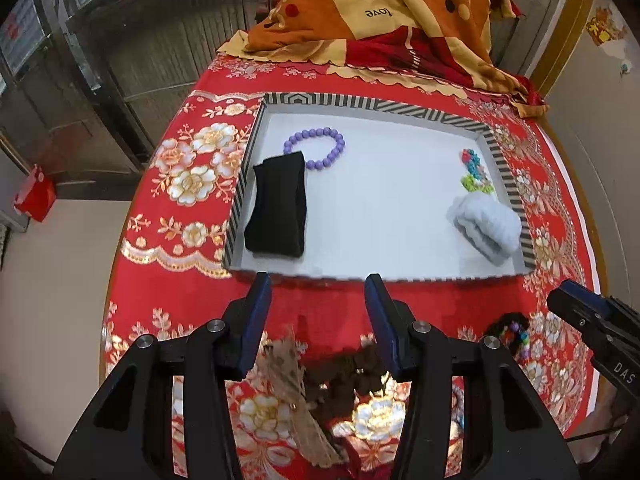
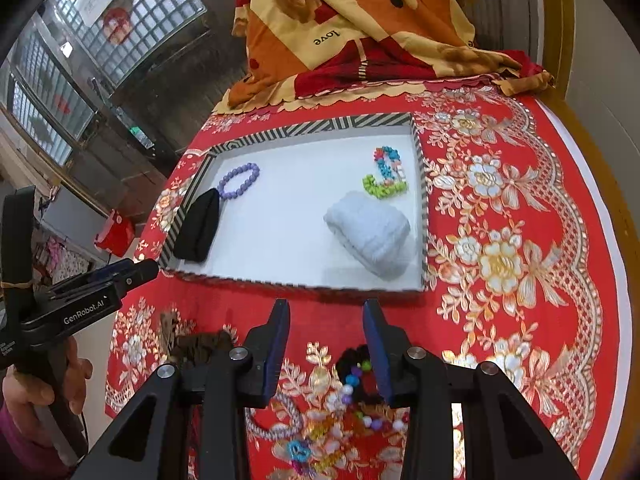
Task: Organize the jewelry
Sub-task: 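Withdraw both grippers from the tray toward the remaining jewelry, then lower the right gripper around the black bracelet with coloured beads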
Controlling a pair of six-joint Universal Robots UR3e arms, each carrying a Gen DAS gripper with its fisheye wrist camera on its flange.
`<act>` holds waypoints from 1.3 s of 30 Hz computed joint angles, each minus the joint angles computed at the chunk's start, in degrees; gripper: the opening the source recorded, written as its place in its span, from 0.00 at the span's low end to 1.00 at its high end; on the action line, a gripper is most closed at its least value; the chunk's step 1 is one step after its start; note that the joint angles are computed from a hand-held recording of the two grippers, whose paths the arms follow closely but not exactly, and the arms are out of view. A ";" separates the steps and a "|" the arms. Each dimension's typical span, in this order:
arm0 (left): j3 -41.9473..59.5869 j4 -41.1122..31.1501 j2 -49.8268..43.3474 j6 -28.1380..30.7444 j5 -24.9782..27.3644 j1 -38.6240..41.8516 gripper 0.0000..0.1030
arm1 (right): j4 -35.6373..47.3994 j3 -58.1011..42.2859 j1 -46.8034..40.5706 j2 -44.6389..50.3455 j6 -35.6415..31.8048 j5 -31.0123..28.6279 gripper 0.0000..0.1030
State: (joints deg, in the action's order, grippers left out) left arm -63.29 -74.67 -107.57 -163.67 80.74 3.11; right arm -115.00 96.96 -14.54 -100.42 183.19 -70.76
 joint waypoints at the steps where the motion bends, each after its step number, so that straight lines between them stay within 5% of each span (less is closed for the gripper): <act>1: -1.21 0.34 0.91 0.02 0.03 0.01 0.46 | 0.22 0.54 -0.11 -0.67 -0.19 0.15 0.35; 24: -12.46 -1.28 8.98 -0.02 -0.93 2.00 0.46 | 10.49 16.53 -14.40 -18.41 -11.32 1.68 0.36; 39: -10.20 -3.51 6.33 -2.12 -0.43 3.15 0.46 | -2.31 18.54 -10.28 -7.77 -13.45 -0.76 0.29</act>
State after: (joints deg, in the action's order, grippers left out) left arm -73.50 -78.17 -101.24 -165.78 80.31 6.27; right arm -117.31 115.49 -24.82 -108.19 169.74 -71.52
